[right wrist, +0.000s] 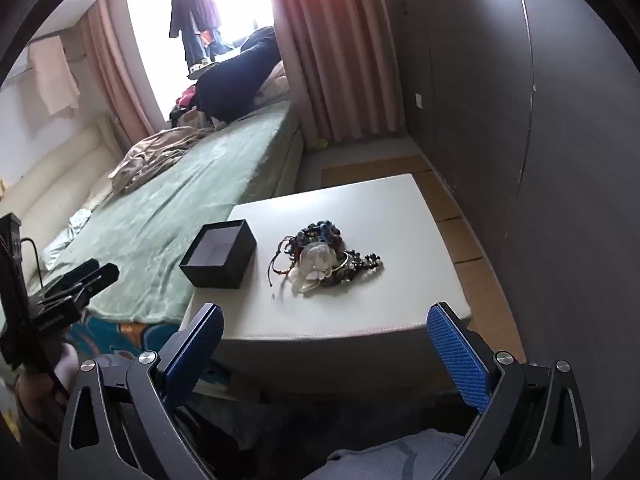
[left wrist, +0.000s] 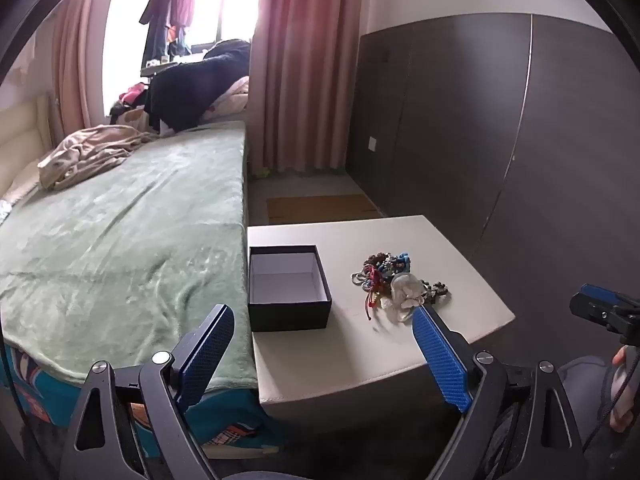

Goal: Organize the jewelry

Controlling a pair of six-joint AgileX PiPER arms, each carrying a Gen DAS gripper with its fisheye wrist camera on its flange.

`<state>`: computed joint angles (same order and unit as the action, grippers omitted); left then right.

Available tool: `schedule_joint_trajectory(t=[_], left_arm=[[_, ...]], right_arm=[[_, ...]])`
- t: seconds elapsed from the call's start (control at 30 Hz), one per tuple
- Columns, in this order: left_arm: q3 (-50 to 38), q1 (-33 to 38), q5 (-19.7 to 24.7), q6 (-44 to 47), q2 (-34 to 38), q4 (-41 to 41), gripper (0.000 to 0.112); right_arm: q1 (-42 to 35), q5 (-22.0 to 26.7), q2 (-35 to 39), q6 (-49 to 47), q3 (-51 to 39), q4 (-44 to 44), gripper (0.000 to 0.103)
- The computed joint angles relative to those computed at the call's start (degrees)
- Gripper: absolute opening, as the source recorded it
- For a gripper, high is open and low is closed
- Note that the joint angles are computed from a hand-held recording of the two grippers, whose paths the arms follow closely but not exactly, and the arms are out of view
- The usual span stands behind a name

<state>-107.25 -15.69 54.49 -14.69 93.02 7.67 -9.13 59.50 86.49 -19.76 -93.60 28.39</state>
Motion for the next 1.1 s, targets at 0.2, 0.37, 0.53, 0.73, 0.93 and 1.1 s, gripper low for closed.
schedule_joint_trajectory(t=[0.2,0.37,0.53,0.73,0.93,1.1], left_arm=[[-0.4,2.6,-0.1,3.0,0.1,-5.3,0.091],[0.3,2.4,-0.9,3.2,0.0,-5.2,0.091],[0.4,2.6,-1.3,3.4,-0.1,-5.6,0.091],[-0.5,2.6,-0.6,3.0,0.6,-5.9,0.091],[-0.6,2.5,-0.8,2.3,0.9,-5.5,0.091],[0.2,2.5,-1.3,2.1,0.6,-5.4,0.091]], right_arm=[[3.5,-0.6,1.1,3.2,-1.6,-4.8,0.103],[3.4,-0.5,-0.4,2.9,-0.6,-4.8,0.103],[2.8,-0.7,0.2,2.0,-0.4,-3.4,0.103],[2.2,-0.7,0.6,1.4,-0.3,-2.1,0.103],[1.5,-0.3,0.7,0.9,-0.7,-1.6,0.103],[1.4,-0.5,0.7,1.0,-0.6,-1.4,0.103]])
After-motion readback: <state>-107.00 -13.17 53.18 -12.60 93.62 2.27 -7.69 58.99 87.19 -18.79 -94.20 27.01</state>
